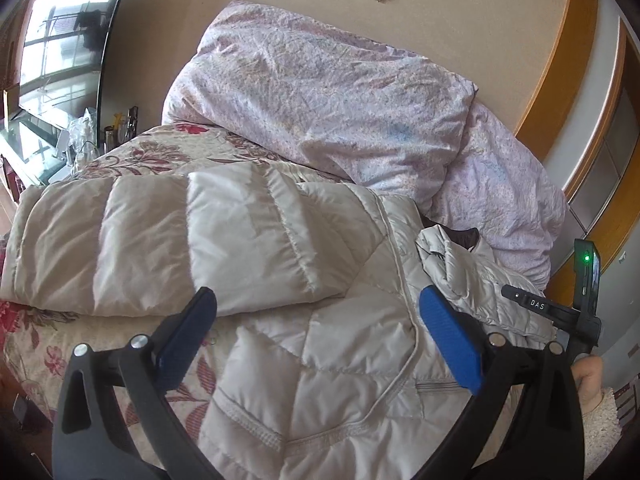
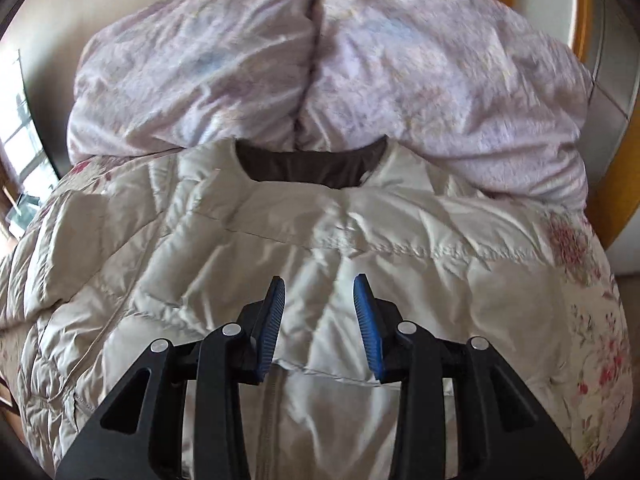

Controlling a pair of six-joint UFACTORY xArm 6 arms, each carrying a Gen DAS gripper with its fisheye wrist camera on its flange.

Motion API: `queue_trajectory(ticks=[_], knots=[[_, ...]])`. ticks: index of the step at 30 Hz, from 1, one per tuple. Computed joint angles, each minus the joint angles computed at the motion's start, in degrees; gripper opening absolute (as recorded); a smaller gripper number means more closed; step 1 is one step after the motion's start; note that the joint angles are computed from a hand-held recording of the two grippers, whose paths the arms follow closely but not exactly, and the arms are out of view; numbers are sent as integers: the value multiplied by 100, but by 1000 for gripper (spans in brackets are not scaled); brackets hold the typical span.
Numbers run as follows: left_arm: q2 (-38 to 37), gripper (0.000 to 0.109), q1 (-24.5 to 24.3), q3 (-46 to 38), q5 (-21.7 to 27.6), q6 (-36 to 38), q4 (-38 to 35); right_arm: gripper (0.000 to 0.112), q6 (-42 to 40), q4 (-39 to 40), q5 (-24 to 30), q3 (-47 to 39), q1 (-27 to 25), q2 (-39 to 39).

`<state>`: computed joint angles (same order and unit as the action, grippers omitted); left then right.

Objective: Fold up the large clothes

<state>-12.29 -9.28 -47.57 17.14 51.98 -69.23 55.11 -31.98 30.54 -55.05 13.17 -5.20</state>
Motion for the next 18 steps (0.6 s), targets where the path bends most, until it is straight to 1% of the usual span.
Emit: queue_trajectory(ticks=[3,4,6,9,11,13,14,17,18], knots=[[36,101,385,3,353,-397,197,38,-316,551,-18,-85,-136,327],[66,101,509,-9,469,-535,255,38,-397,637,86,-178,-123,484],[103,101,707,1,604,-681,270,39,-346,372,367,-403,-25,765],[97,101,902,84,556,-698,168,39,-168,-4,715,-634,121,974],[76,101,966,179,364,-857,320,39,-226,20,750,-650,126,988],[109,101,1079,222,307,-1003,382,39,-351,154,691,-614,87,960],[134,101,1153,233,346,-1124,410,39,-379,188,671,-601,77,954],[304,101,1508,144,797,-1364,193,39,-378,177,725,-633,95,965],[352,101,1586,128,874,-1470,157,39,-375,164,738,-650,101,975]])
